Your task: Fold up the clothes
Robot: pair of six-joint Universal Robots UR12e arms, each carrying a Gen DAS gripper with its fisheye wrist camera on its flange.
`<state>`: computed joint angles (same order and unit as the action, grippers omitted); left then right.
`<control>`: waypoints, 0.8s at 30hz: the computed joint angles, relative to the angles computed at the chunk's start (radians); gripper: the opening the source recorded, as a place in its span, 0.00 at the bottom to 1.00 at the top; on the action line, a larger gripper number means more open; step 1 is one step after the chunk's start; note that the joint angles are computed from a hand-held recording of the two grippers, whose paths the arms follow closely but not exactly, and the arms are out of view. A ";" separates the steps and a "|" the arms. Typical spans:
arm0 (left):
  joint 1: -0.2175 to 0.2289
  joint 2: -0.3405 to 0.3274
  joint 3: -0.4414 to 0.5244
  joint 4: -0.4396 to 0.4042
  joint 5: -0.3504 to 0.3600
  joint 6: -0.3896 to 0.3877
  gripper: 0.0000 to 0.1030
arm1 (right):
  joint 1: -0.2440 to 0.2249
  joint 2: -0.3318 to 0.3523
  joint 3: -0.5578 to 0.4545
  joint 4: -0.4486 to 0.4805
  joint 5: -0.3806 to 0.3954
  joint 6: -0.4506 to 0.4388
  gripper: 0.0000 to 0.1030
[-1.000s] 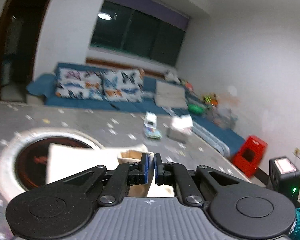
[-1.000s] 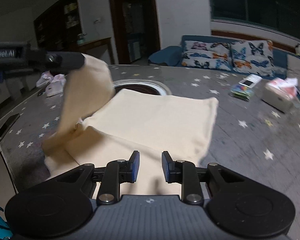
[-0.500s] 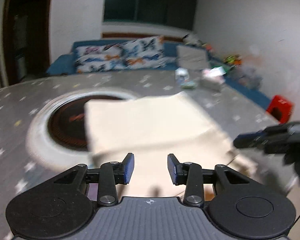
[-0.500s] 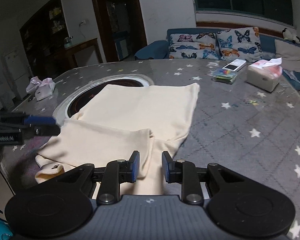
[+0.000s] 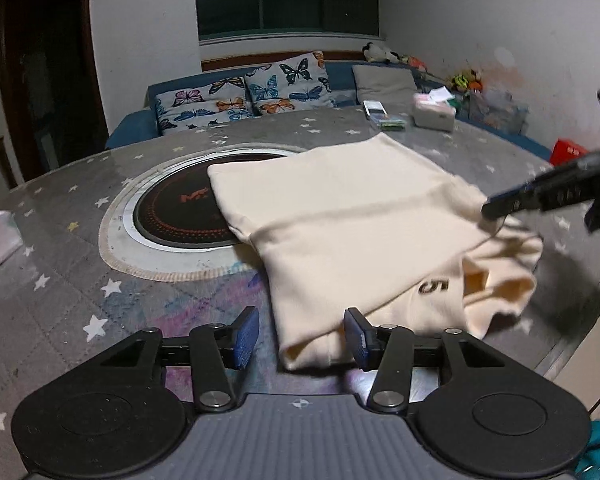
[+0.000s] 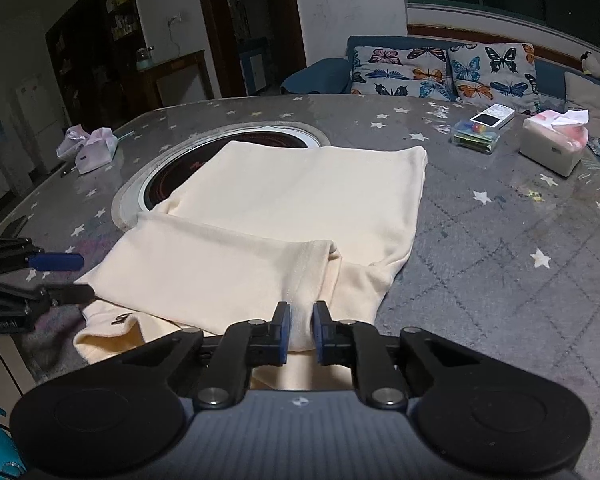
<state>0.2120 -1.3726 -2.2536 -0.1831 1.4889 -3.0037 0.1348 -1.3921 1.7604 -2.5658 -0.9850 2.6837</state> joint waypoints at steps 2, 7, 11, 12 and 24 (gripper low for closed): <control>-0.003 -0.004 -0.003 0.015 0.016 0.010 0.49 | 0.000 -0.001 0.000 -0.004 0.002 0.004 0.05; 0.005 -0.005 -0.011 0.040 -0.001 0.032 0.38 | 0.001 -0.006 -0.001 -0.020 0.011 0.010 0.05; 0.004 -0.006 -0.015 0.050 0.002 0.035 0.10 | -0.002 -0.014 0.001 -0.042 0.029 0.018 0.04; 0.004 -0.005 -0.016 0.059 0.008 0.034 0.07 | -0.003 -0.017 0.001 -0.046 0.034 0.021 0.04; 0.027 0.016 -0.020 0.025 0.021 -0.003 0.05 | -0.003 -0.025 0.009 0.060 0.007 -0.007 0.07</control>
